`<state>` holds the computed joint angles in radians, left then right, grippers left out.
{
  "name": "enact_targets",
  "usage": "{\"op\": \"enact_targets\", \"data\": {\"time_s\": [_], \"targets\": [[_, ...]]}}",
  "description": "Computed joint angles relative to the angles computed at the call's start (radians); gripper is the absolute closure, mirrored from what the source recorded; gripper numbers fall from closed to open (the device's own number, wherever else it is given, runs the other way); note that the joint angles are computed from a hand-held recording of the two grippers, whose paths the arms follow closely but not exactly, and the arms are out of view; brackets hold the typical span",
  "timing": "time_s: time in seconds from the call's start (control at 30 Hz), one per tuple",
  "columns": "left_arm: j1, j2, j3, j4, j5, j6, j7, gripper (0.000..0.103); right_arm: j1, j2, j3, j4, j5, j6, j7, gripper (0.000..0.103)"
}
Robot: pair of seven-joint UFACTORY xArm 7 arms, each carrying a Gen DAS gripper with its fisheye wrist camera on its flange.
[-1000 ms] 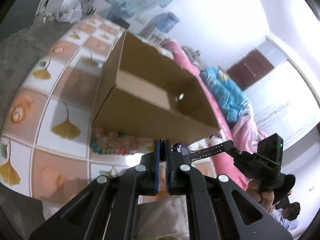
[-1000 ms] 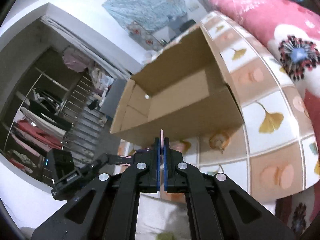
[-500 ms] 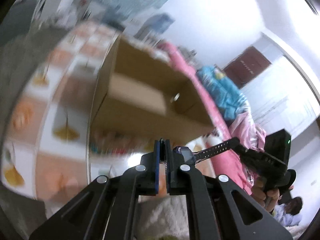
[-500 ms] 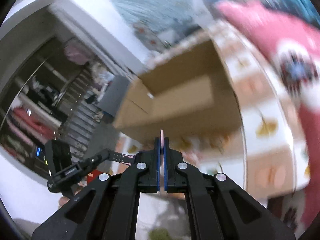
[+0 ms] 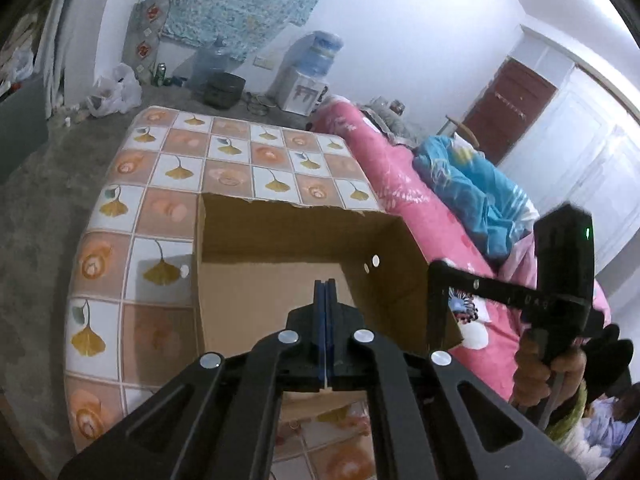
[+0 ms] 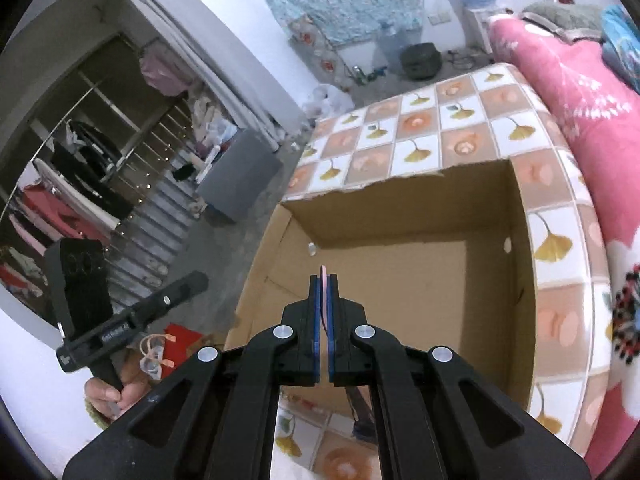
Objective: Organize jewelry
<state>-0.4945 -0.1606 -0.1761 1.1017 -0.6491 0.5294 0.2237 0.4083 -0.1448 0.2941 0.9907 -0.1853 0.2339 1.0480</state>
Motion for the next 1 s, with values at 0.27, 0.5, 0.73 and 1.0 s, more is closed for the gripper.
{"op": "enact_targets", "data": {"time_s": [0.27, 0.5, 0.73, 1.0], "targets": [[-0.067, -0.04, 0.019, -0.063, -0.145, -0.043, 0.206, 0.079, 0.088, -0.014, -0.056, 0.076, 0.216, -0.03, -0.267, 0.102], [-0.149, -0.124, 0.041, -0.156, -0.4, -0.11, 0.515, 0.034, 0.071, -0.006, -0.007, 0.163, 0.182, -0.026, -0.298, 0.102], [-0.18, -0.152, -0.019, -0.211, -0.292, -0.252, 0.483, 0.027, 0.037, 0.032, 0.055, 0.294, -0.039, 0.014, -0.166, 0.102], [-0.122, -0.171, -0.144, -0.295, -0.016, -0.52, 0.263, 0.024, 0.079, 0.09, 0.064, 0.429, -0.257, 0.066, -0.022, 0.102]]}}
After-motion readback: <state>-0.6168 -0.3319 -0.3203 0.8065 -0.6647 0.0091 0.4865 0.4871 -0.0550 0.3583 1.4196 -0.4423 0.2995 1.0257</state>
